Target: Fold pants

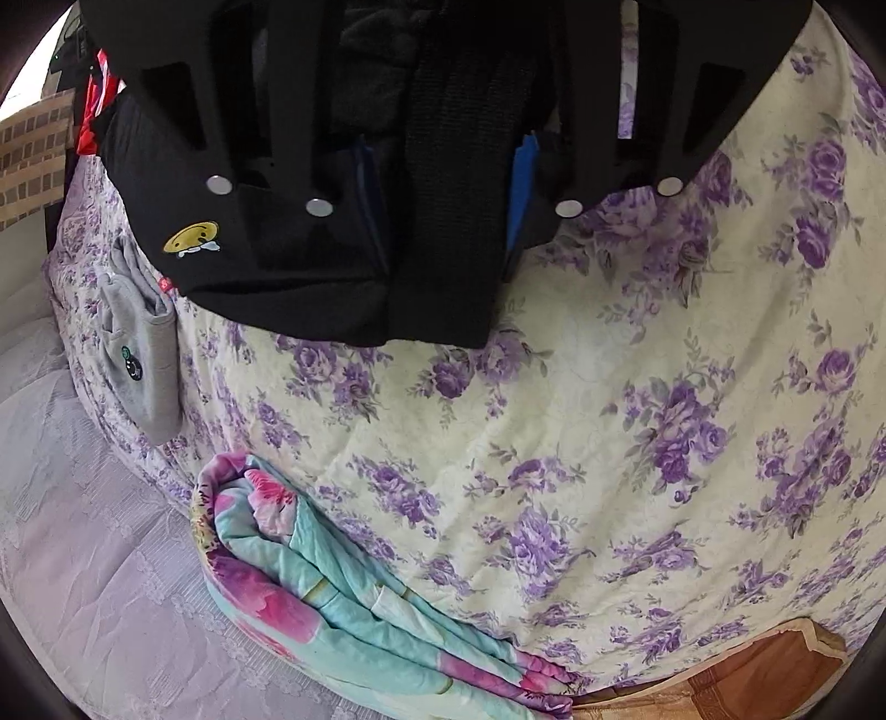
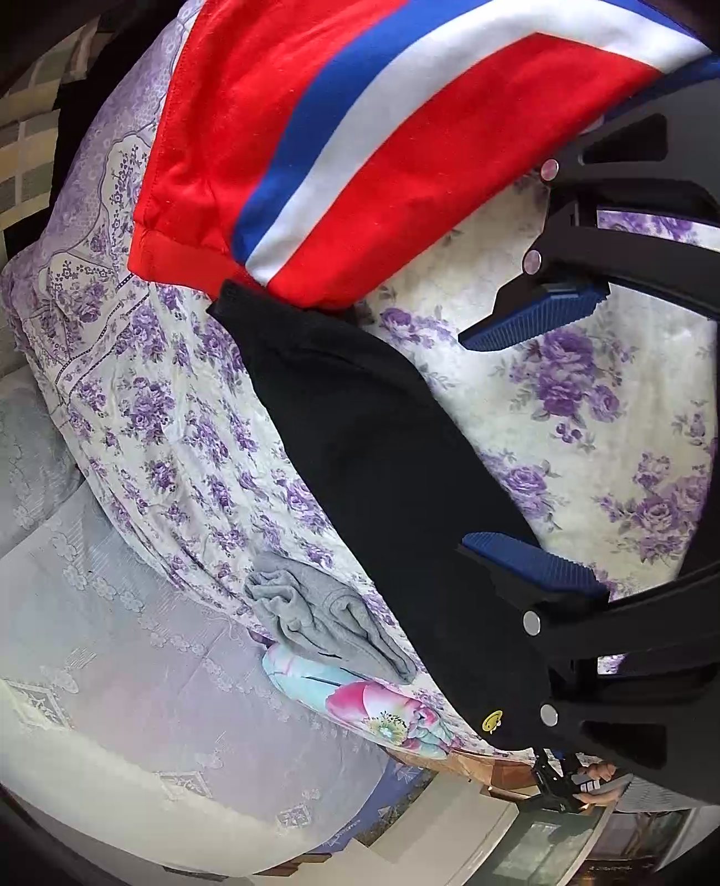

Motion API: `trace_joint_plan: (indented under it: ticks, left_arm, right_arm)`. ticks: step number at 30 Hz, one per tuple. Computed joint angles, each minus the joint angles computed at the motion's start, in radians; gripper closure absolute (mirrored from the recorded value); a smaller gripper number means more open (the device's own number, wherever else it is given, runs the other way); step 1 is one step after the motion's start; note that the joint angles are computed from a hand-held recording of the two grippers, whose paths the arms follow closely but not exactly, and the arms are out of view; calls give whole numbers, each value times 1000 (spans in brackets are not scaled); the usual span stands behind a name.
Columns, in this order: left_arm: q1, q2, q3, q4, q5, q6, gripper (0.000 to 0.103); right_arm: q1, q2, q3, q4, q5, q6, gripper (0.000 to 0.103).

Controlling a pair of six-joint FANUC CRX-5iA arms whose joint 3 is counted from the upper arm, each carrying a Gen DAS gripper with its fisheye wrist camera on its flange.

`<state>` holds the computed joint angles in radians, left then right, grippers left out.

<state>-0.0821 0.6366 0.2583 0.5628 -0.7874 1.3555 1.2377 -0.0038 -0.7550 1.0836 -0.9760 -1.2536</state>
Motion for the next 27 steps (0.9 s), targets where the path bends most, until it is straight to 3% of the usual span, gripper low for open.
trace_joint_plan:
  ticks: [4,7,9,11,21,27]
  left_arm:
    - [3,8,25,2,3,-14,73]
    - [7,46,91,-24,-53,38,64]
    - [7,17,63,-23,-36,31,54]
    - [15,-56,-26,-2,28,-16,32]
    - [133,-426,-525,203,135,-286,31]
    - [167,-518,-705,279,124,-359,31]
  right_arm:
    - [-2,19,13,28,16,-22,35]
    - [4,30,22,67,17,-44,35]
    - [19,36,32,76,7,-47,35]
    - [36,38,40,77,-6,-44,34]
    - [51,54,29,193,34,-142,32]
    - [98,70,55,187,7,-126,31]
